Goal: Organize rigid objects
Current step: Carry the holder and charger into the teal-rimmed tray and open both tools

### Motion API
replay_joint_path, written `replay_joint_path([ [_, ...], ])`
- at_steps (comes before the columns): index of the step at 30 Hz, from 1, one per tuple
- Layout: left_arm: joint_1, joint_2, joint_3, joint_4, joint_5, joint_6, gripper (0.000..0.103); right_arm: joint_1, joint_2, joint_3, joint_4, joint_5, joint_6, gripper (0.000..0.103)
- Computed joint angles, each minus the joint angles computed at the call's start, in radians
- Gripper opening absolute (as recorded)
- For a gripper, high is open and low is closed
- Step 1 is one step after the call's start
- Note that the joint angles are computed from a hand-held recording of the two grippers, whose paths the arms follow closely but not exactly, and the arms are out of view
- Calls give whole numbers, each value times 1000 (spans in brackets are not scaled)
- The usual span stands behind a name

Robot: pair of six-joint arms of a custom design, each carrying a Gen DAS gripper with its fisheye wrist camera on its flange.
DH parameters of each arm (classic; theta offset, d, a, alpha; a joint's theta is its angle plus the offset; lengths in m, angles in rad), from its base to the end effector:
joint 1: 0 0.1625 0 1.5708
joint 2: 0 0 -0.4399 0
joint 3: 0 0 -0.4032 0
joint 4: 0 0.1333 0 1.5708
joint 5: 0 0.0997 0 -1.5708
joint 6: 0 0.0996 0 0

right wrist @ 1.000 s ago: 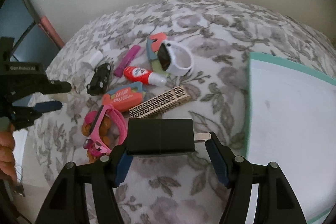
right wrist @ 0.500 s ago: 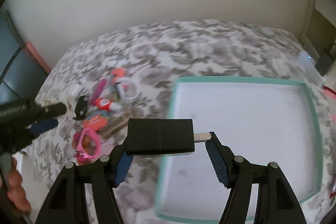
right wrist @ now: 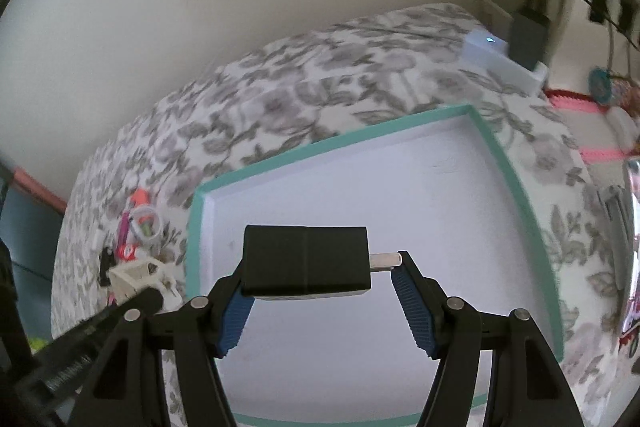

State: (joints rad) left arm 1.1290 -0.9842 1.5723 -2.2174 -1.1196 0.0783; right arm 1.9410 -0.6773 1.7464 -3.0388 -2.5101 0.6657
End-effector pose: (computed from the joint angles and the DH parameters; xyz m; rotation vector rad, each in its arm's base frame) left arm -0.1326 -0.6936 0.2215 0.6772 2.6158 -0.1898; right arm 0.2850 -0.5881 0.0692 -0.5776 -2.2621 0.9915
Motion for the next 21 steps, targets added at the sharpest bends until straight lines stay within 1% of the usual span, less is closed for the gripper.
replay_joint_path([
  [3,-15,28,-6,-28,4,20,43,-16,-30,25,48,-11,56,69],
  [5,-27,49,-4,-43,8,43,43,-26,-47,42,57,-7,73,69],
  [8,-29,90,-16,-48,12,47,43,-40,-66,68,40,11,76,69],
  [11,-25,117,-21,-53,10,45,43,-49,-69,63,76,-1,86,69],
  [17,-27,125,-3,-83,39,74,43,-62,-65,54,94,9,80,69],
  [21,-23,122,-5,-79,29,70,44,-64,-61,49,116,18,86,69],
])
